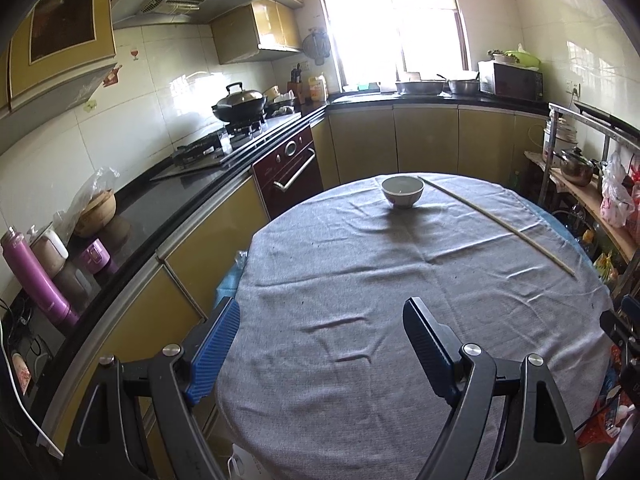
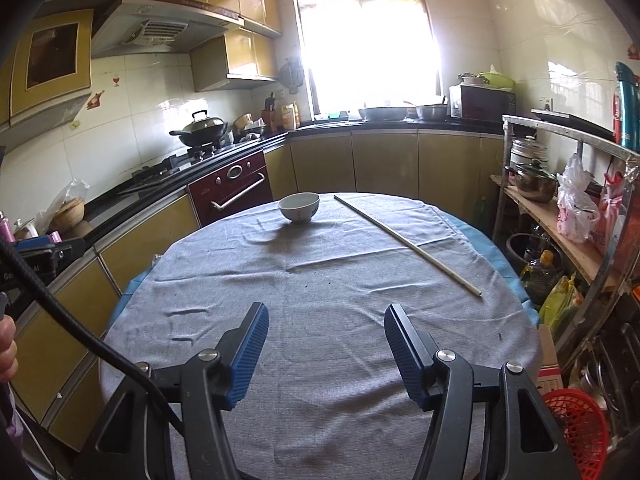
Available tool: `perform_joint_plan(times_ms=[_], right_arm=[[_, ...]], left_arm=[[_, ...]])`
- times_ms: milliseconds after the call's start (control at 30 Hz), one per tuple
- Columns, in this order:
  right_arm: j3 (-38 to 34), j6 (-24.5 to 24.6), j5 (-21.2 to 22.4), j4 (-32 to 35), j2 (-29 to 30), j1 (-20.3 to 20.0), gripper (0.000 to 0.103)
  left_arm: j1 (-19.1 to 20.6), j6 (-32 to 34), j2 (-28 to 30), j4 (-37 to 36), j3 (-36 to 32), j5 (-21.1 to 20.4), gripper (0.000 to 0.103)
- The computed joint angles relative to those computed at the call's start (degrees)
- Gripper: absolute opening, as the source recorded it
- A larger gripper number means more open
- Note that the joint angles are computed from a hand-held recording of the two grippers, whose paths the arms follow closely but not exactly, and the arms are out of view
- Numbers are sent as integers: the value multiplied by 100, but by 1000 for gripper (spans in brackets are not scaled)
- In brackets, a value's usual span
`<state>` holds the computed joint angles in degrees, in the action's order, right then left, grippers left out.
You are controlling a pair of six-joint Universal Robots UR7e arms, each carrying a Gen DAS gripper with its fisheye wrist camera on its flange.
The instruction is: Collect trash
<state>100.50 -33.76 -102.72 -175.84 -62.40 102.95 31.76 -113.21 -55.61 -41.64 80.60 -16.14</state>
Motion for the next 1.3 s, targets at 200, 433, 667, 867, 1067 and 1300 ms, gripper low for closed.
perform_joint_plan(times_ms=[200,433,667,867,1067,1300], right_arm=[[74,-41,57,-113,-126,-26,64],[147,-129,215,-224,-346,1,67],[271,-268,305,-353,-566,87,68],[254,-434,309,-370,-672,173,68],[280,-422,377,-384,-788,224,70],[496,-440,526,-468,-990,211,70]], left_arm=[[-84,-260,177,432,-282,70,84],[-233,-664,379,1012,-602,161,84],[-362,-1110,555,1592,-878,198,84],[-450,-1539,698,2131,-1137,223,84],[-581,-2138,876,2841,-1424,176,84],[-729,-2378,943,3099,-1500,115,84]])
